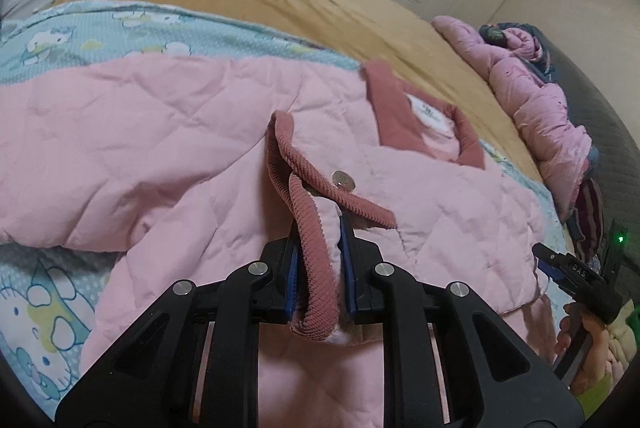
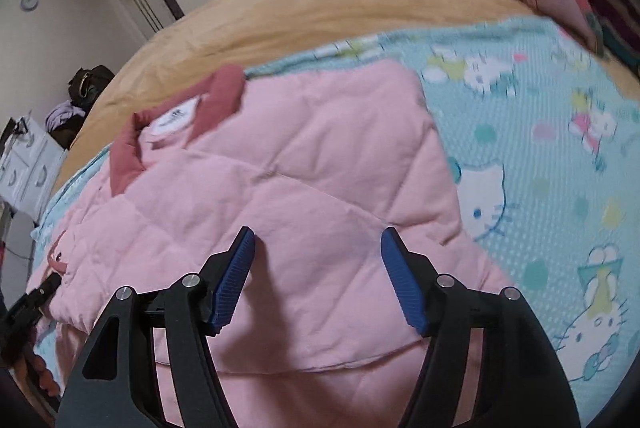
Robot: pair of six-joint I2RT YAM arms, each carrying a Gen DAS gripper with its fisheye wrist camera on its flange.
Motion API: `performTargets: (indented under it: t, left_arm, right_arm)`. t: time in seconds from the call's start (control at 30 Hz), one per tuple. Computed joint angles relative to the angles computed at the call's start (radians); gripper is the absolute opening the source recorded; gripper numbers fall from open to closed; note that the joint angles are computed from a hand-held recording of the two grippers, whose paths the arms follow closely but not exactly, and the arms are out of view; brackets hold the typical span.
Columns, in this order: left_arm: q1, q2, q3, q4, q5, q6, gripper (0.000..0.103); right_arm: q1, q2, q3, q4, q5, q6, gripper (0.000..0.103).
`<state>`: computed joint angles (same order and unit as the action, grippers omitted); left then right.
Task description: Fold large clothes
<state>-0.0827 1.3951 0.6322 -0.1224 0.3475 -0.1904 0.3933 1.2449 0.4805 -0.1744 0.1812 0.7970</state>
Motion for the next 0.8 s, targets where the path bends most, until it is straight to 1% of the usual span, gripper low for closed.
performTargets:
  t: [0.07,0.17,0.27,0.37,0.47,0.53,0.6,0.67,0.73,0.8]
  left_arm:
    - [-0.005,0.018,0.004,-0.001,-0.007,0.001,0.011]
    - [-0.016,0.034,0.01,-0.006,-0.022,0.004,0.011]
    - [-0.015,0.058,0.009,0.002,-0.022,0.005,0.012]
    - [-0.014,0.107,0.012,0.024,-0.026,0.011,0.015]
    - [-0.016,0.116,0.012,0.024,-0.035,0.012,0.016]
    - [-0.025,0.102,0.017,0.003,-0.058,0.016,0.019]
    - [-0.029,0.09,0.02,-0.011,-0.073,0.019,0.021]
    - [-0.03,0.082,0.025,-0.03,-0.078,0.021,0.023]
    - [-0.027,0.077,0.026,-0.041,-0.079,0.026,0.025]
    - [-0.029,0.067,0.028,-0.058,-0.081,0.027,0.031]
  right_arm:
    - [-0.022,0.009,-0.032,0.048,-0.025,0.007,0.064]
    - [-0.015,0.05,-0.039,0.082,-0.009,0.013,0.064]
    - [0.003,0.078,-0.032,0.088,0.018,0.017,0.064]
    - [0.021,0.101,-0.022,0.089,0.044,0.025,0.064]
    - [0.026,0.09,-0.018,0.075,0.049,0.026,0.065]
    - [0.023,0.066,-0.02,0.062,0.034,0.018,0.069]
    - [0.032,0.04,-0.022,0.053,0.028,0.02,0.082]
    - [0.053,0.033,-0.009,0.029,0.045,0.033,0.087]
    - [0.078,0.03,0.008,-0.005,0.071,0.043,0.089]
    - [0.092,0.013,0.006,-0.015,0.08,0.053,0.092]
